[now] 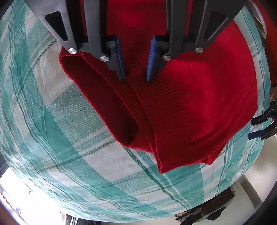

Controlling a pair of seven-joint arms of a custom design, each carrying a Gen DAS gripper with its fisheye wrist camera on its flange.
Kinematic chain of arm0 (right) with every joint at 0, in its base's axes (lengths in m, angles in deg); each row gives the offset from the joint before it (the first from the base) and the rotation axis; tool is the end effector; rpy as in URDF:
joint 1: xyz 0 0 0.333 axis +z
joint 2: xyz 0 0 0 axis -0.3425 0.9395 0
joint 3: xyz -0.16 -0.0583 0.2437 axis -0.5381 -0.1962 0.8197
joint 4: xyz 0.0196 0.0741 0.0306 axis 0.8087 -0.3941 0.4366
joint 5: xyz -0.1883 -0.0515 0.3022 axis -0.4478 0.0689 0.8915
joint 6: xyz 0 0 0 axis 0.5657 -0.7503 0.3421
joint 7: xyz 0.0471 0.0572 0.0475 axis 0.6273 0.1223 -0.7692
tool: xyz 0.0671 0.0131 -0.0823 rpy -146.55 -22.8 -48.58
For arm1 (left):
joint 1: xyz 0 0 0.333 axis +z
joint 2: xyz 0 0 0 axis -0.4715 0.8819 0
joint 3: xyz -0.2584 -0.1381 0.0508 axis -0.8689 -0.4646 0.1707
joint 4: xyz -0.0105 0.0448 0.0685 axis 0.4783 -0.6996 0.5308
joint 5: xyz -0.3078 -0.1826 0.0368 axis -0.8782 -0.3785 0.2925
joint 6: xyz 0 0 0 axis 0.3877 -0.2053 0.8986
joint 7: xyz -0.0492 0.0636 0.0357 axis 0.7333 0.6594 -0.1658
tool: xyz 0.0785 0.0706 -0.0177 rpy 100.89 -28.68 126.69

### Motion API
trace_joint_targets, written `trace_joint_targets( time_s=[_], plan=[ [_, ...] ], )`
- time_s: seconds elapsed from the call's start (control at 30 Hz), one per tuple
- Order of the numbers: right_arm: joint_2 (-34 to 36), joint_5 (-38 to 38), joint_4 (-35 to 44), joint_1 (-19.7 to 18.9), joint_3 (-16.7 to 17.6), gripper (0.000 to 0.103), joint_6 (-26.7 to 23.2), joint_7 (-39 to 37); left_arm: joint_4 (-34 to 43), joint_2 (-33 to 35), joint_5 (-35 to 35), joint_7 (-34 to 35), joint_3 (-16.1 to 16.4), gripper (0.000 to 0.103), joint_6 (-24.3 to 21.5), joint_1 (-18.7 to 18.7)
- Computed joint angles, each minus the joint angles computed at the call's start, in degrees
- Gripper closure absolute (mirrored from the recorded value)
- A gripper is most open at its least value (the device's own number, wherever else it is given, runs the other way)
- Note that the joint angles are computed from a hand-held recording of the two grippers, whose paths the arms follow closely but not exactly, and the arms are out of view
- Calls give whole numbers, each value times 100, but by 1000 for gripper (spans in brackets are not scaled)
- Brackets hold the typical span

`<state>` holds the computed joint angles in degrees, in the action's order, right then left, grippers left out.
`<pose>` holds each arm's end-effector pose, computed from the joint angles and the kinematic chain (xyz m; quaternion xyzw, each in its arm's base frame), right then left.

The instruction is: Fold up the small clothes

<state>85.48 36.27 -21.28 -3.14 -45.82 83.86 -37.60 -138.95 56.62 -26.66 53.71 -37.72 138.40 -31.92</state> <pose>0.6931 0.2536 0.4671 -0.9553 0.2494 -0.0220 0.1572 0.4196 -0.0746 0.4705 -0.7550 0.5841 -0.2331 0.1857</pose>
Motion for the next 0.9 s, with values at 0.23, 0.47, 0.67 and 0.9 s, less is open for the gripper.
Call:
trace_joint_targets(
  time_s=[0.23,0.47,0.67,0.9],
  plan=[
    [-880,-49,-1281,87,-96,100,1298,12,-173,-92,297,-389,-225,36,220,207],
    [-1196,-424,-2151,233,-273,69,2028,968,-14,-288,223,-420,-53,36,-121,-9],
    [-2668,1417,-4048,-924,53,64,2760,1357,1381,810,-842,770,442,36,199,-752],
    [-3539,2783,-5728,-1269,23,64,2469,632,4695,3725,-1191,1690,1589,52,-1168,-2213]
  ],
)
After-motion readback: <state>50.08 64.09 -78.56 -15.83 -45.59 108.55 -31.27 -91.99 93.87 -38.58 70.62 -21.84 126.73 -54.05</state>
